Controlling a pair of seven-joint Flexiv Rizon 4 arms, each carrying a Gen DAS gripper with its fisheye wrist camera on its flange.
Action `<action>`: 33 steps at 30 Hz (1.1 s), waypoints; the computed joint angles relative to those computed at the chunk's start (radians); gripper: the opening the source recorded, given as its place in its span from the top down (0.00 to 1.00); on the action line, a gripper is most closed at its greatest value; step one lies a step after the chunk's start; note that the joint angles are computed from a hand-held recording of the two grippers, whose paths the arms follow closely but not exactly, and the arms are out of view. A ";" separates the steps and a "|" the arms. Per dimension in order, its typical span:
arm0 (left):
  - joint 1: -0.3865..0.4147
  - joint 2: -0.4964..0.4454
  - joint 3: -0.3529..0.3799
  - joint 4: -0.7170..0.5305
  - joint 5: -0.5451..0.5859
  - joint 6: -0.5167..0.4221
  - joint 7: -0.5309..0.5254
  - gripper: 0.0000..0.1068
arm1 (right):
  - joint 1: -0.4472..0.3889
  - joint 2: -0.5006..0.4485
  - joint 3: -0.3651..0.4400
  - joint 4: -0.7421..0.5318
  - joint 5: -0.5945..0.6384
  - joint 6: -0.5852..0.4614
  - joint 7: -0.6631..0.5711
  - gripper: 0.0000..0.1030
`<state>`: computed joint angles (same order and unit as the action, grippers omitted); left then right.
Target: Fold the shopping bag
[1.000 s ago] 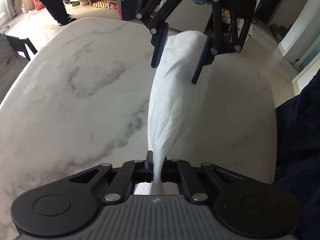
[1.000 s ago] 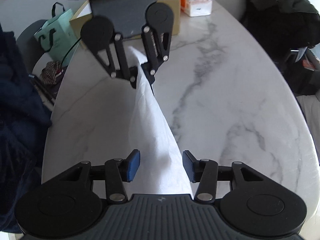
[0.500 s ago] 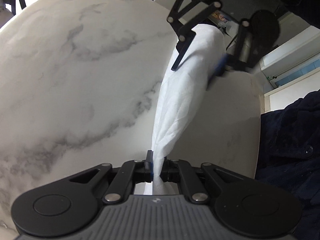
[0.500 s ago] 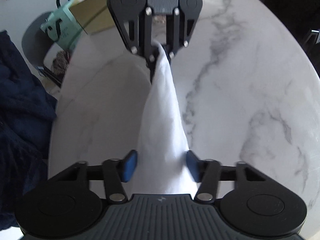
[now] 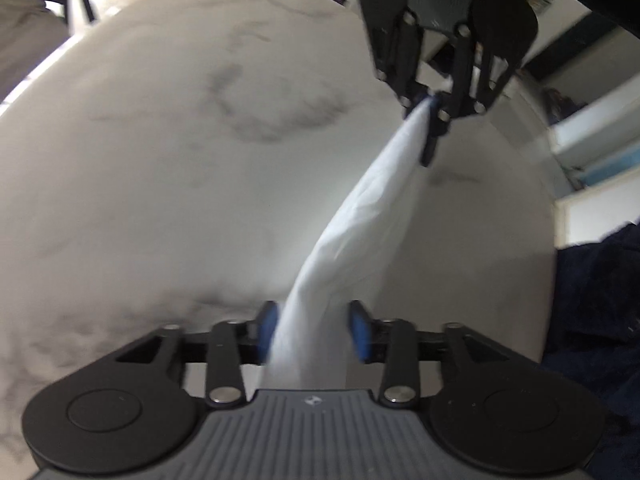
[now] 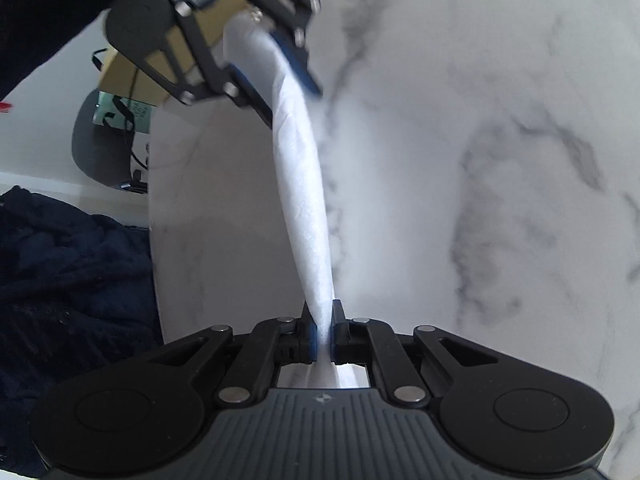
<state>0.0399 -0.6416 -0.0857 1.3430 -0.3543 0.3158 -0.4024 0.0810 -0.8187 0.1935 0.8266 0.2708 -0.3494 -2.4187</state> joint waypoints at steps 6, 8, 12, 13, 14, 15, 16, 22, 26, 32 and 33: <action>-0.020 0.064 0.024 0.133 0.007 0.266 -0.057 0.52 | 0.029 -0.028 -0.010 -0.050 -0.045 0.005 -0.028 0.98; -0.021 0.097 0.024 0.190 -0.004 0.364 -0.073 0.52 | 0.042 -0.045 -0.012 -0.079 -0.066 -0.018 -0.051 0.98; -0.044 0.152 0.035 0.299 -0.019 0.643 -0.187 0.51 | 0.071 -0.119 -0.019 -0.209 -0.094 -0.125 -0.066 0.98; -0.039 0.164 0.019 0.325 -0.040 0.697 -0.197 0.51 | 0.074 -0.132 -0.021 -0.232 -0.096 -0.142 -0.069 0.98; -0.022 0.179 -0.015 0.361 -0.087 0.752 -0.182 0.51 | 0.076 -0.148 -0.022 -0.262 -0.097 -0.162 -0.067 0.98; -0.009 0.188 -0.052 0.385 -0.133 0.788 -0.157 0.51 | 0.078 -0.164 -0.024 -0.293 -0.097 -0.183 -0.066 0.98; -0.009 0.188 -0.073 0.388 -0.158 0.808 -0.146 0.51 | 0.080 -0.182 -0.026 -0.327 -0.095 -0.205 -0.054 0.98; -0.056 0.260 -0.131 0.529 -0.225 0.901 -0.059 0.51 | 0.066 -0.232 -0.028 -0.421 -0.070 -0.272 -0.013 0.99; -0.076 0.226 -0.133 0.548 -0.256 0.906 -0.089 0.69 | 0.056 -0.199 -0.029 -0.361 -0.065 -0.229 -0.028 0.99; -0.044 0.218 -0.151 0.563 -0.330 0.865 -0.078 0.74 | 0.027 -0.137 -0.024 -0.250 -0.051 -0.133 -0.039 0.97; -0.042 0.217 -0.152 0.562 -0.341 0.860 -0.071 0.74 | 0.022 -0.129 -0.024 -0.235 -0.049 -0.117 -0.039 0.95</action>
